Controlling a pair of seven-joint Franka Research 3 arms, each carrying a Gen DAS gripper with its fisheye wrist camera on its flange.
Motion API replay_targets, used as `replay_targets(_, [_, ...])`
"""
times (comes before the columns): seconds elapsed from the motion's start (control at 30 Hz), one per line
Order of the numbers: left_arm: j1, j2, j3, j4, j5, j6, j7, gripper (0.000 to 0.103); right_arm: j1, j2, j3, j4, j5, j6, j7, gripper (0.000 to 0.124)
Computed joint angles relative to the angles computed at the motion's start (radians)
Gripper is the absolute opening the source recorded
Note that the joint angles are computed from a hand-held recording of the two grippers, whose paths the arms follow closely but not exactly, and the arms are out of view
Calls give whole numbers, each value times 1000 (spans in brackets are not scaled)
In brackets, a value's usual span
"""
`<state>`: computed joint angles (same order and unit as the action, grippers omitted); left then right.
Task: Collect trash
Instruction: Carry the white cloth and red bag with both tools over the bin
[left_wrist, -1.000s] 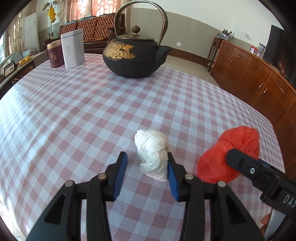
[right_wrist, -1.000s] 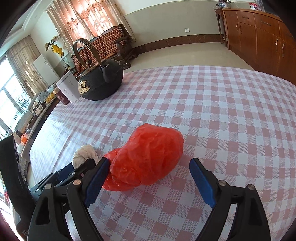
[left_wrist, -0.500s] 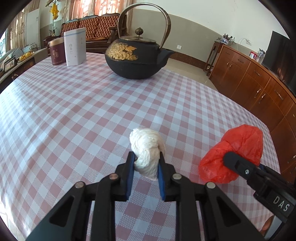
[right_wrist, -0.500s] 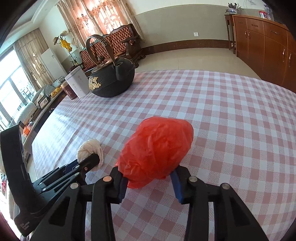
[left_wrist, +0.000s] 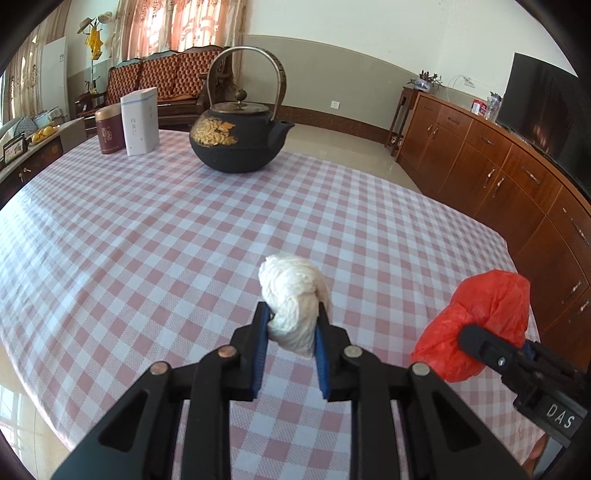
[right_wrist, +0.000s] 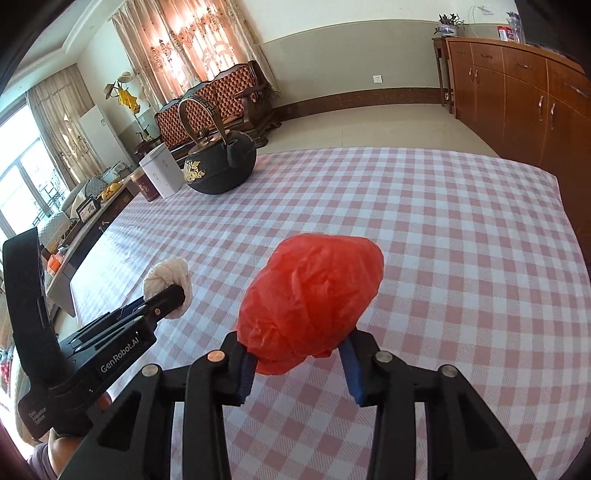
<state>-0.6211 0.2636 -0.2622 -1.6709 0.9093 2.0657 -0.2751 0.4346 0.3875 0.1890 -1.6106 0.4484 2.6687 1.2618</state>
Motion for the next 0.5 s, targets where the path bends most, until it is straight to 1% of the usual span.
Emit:
replay_targets(0.23, [-57,39,-13,80,16,-44,16,24,-40,-156,-7,-203,64,38,-44,42])
replay_targets(0.4, [-112,78,-10,157,36,-77,36,24,-58,-267,-27,-338,109,62,-74,42])
replay_targets(0.5, [-143,105,-5,202,44,-83,48,24,-64,-333,-43,-412,133,72,-90,42])
